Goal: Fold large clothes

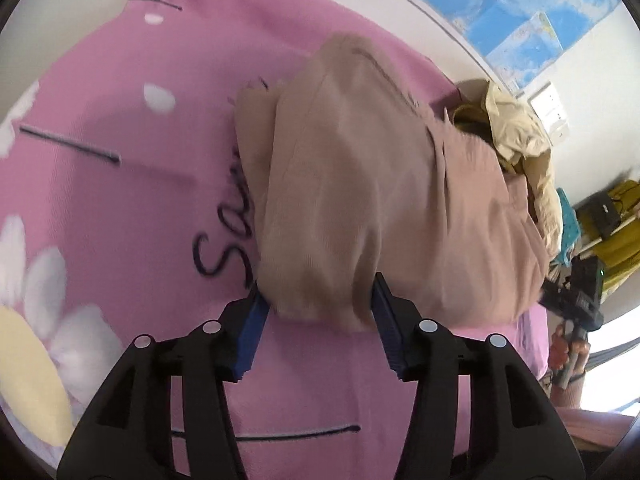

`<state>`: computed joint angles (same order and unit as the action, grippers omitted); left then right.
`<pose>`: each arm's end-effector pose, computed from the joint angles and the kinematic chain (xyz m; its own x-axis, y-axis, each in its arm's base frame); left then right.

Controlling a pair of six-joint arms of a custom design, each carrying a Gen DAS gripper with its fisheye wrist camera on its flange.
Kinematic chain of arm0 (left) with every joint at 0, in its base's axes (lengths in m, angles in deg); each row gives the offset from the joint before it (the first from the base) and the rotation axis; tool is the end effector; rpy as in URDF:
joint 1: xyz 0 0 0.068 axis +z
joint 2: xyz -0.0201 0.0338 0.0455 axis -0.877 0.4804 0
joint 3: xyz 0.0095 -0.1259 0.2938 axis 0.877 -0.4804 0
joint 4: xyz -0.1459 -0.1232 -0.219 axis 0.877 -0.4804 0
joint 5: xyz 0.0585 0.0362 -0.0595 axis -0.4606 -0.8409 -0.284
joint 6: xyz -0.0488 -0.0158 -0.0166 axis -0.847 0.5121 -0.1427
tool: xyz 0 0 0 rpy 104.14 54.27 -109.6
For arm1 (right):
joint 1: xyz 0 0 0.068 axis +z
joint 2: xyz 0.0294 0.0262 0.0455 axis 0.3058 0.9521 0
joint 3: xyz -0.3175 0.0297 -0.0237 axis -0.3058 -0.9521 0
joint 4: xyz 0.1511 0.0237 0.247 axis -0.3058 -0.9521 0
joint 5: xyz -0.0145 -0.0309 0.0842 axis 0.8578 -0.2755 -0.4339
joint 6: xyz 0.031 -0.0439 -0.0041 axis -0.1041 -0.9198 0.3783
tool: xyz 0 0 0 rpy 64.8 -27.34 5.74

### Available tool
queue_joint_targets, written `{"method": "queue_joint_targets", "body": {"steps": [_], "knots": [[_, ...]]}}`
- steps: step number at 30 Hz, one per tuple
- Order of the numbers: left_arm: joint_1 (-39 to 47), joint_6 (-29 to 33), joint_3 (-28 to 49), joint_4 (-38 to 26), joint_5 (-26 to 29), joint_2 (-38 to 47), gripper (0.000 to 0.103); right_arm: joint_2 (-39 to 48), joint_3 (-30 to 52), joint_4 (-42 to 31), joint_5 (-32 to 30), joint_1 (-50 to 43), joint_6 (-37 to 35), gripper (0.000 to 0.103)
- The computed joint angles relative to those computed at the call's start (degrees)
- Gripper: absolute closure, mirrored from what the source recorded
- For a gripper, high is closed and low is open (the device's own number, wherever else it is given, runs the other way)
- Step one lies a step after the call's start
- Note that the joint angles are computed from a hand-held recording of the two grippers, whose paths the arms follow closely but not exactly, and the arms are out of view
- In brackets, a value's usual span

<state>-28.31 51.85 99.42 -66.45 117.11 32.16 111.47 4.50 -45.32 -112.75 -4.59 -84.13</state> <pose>0.2215 0.1188 0.0713 -0.8479 -0.3253 -0.4187 -0.1026 0.8754 -0.4724 0.2982 -0.0944 0.1112 -0.9312 0.0590 -0.3596 -0.2024 0.7369 0.6450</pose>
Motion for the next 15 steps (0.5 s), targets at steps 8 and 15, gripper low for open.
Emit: {"method": "queue_joint_targets", "body": {"steps": [8,15], "knots": [[0.57,7.64,-4.16,-5.19,7.10,-2.86,0.030,5.29,4.51,1.96,-4.44,0.22,3.46,0.014],[-10.35,-9.32,-3.25,10.82,9.41,4.51,0.014,8.13,7.30,5.45,-3.44,6.77,6.98,0.005]]}}
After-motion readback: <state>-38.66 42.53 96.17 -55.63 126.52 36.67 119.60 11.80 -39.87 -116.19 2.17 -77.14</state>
